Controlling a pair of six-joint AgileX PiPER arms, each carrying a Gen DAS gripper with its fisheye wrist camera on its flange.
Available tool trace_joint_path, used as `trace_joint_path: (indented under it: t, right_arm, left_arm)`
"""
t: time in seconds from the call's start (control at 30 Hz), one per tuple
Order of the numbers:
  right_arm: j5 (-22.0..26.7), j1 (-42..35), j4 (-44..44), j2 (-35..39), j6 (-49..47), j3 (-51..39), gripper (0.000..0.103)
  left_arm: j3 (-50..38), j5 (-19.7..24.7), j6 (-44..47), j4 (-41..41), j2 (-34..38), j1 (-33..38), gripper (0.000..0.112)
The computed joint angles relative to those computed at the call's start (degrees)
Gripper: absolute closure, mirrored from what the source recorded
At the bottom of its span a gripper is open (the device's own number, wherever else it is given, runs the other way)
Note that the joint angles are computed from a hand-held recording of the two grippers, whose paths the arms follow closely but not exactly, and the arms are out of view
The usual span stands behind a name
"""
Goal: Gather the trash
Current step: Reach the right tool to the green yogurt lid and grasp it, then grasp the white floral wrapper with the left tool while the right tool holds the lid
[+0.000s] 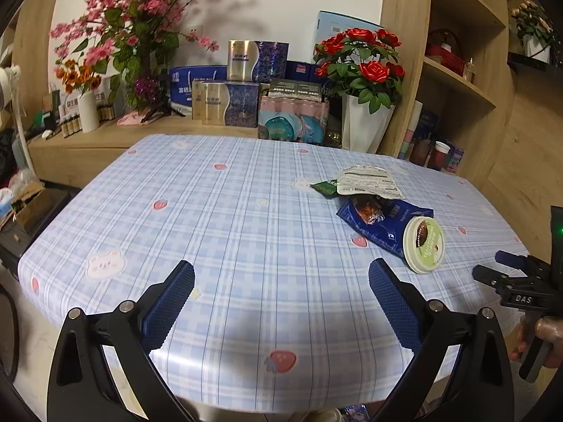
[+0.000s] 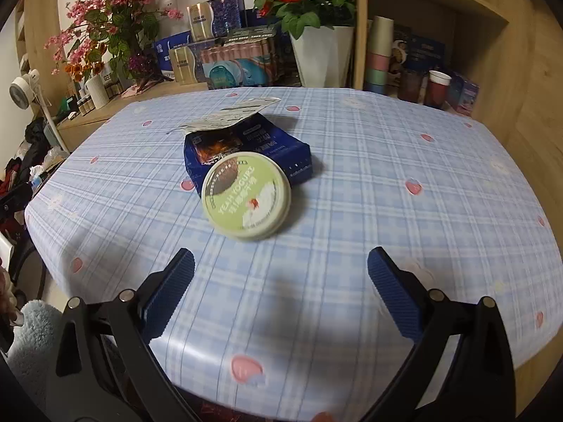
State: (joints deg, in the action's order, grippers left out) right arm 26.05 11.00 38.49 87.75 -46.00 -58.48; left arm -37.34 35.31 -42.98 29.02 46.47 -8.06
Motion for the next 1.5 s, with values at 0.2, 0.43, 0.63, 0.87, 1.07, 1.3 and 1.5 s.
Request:
trace_joint_path:
  t: [0.2,0.43,0.63,0.87,1.07,1.3,1.5]
  right_arm:
    - [-0.8,5.0,-6.4,6.9,4.4,-6.8,0.006]
    - [1.8,8.2,-15.0,16.8,15.2,-17.1,0.006]
    - [4.0,8.2,-14.9,20.1,15.5,-20.7,0.008]
    - [5.5,4.8,-3.3,16.9,4.5,-18.0,0.018]
    - [8.0,-0.9,3.2,14.4,0.1,-16.2,0.018]
    - [10.9,-6.9,7.3,13.4,-2.5,-15.7,0.018]
    - [12.8,-10.9,9.4,13.5,-4.3,-15.8,0.018]
  left_arm:
    - [-0.4,-4.7,1.7,-1.9,5.0,2.8,0.015]
    - [-0.9,-7.4,1.5,-1.6,9.4,2.6,0.015]
    - [-2.7,-8.5,-0.8,2.2,13.7,0.9,0.015]
    - [-8.2,-8.8,-3.8,11.3,22.2,-4.1,0.015]
    - [-15.8,-11.0,-5.7,20.4,33.2,-7.7,0.015]
    - [-27.4,-11.3,0.0,27.4,47.9,-9.1,0.015]
    - [-37.5,-7.3,5.2,28.2,56.9,-9.2,0.019]
